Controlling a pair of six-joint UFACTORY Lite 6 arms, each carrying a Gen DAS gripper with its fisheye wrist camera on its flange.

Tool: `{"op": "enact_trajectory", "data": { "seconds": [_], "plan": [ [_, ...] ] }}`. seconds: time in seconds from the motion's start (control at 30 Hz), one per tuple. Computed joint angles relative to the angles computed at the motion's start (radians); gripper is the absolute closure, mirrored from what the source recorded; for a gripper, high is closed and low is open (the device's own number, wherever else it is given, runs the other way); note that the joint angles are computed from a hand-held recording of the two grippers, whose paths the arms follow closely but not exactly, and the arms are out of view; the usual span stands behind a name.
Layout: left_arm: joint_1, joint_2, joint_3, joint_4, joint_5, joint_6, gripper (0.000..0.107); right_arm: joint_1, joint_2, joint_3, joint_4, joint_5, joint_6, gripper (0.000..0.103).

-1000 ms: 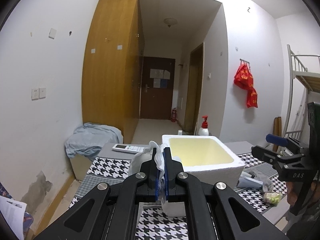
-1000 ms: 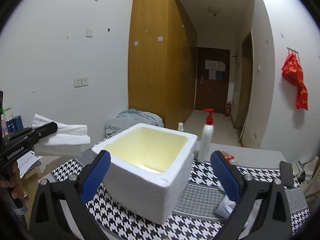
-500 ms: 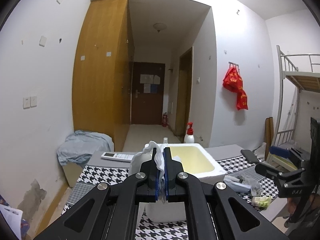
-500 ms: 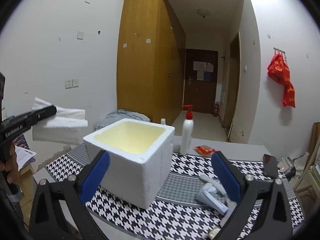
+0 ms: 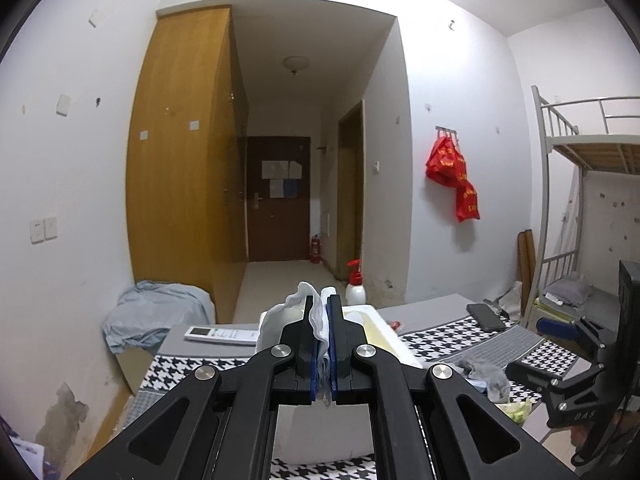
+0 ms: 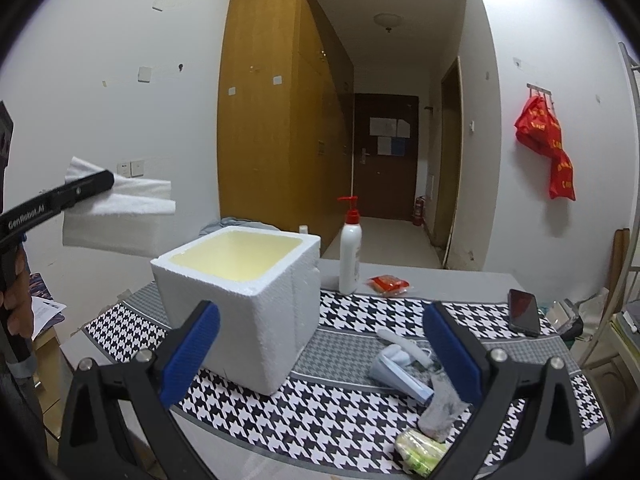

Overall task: Organize soft objects
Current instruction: 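Move the left tool holding the white cloth over the foam box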

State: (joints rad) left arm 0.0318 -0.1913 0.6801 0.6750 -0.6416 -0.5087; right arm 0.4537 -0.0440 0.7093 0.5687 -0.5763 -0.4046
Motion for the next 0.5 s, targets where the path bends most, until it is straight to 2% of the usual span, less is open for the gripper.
{"op": "enact_trajectory", "data": {
  "seconds": [0.5],
  "plan": [
    [-0.051,0.130,0.128,0.020,-0.020,-0.005,0.103,-0.001,-0.023,-0.052,0.059,-0.028,-0.012,0.001]
  ]
}}
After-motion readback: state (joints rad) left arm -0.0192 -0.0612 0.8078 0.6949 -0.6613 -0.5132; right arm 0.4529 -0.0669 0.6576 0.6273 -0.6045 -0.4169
